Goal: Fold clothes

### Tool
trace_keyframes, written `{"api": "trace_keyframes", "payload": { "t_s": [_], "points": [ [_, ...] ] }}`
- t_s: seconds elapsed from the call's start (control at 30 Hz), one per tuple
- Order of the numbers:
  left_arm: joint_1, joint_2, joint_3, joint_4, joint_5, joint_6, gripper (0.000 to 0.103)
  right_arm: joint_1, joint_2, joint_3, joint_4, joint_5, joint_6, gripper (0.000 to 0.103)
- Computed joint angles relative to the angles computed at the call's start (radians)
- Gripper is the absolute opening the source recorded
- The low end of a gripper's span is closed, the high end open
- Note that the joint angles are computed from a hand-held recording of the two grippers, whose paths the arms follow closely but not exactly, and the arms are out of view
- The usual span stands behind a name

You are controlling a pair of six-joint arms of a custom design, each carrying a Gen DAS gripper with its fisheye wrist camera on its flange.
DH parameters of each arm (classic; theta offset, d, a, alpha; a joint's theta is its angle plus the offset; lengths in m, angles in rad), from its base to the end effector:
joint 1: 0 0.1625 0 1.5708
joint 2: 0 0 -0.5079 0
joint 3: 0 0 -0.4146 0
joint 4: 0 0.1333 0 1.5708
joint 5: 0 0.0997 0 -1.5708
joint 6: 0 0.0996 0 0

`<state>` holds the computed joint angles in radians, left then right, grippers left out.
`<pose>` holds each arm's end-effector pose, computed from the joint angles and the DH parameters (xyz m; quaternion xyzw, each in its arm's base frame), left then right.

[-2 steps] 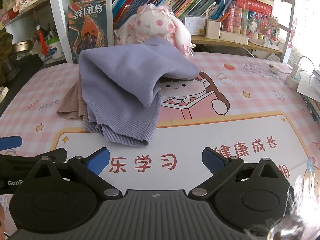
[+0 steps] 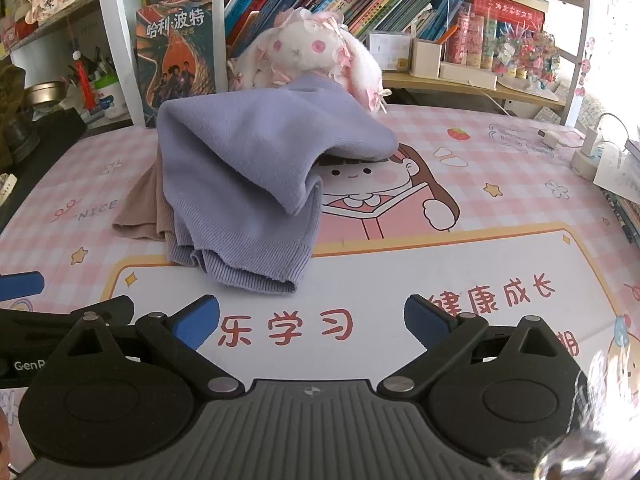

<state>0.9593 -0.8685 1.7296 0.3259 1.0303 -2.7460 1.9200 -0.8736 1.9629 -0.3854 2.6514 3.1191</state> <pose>-0.1576 -0.5463 0.1192 0.4119 0.8532 -0.2110 0.2407 0.2101 -0.4443 0.0781 -0.0685 -0.8048 0.4313 0.4020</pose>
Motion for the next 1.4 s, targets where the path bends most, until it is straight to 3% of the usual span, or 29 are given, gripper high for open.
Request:
{"api": "trace_keyframes", "payload": {
  "t_s": [1.4],
  "points": [
    [-0.010,-0.004,-0.001,-0.005,-0.023,-0.003,0.103,0.006,0.001,-0.003,0.003,0.004,-0.006,0.100]
  ]
}}
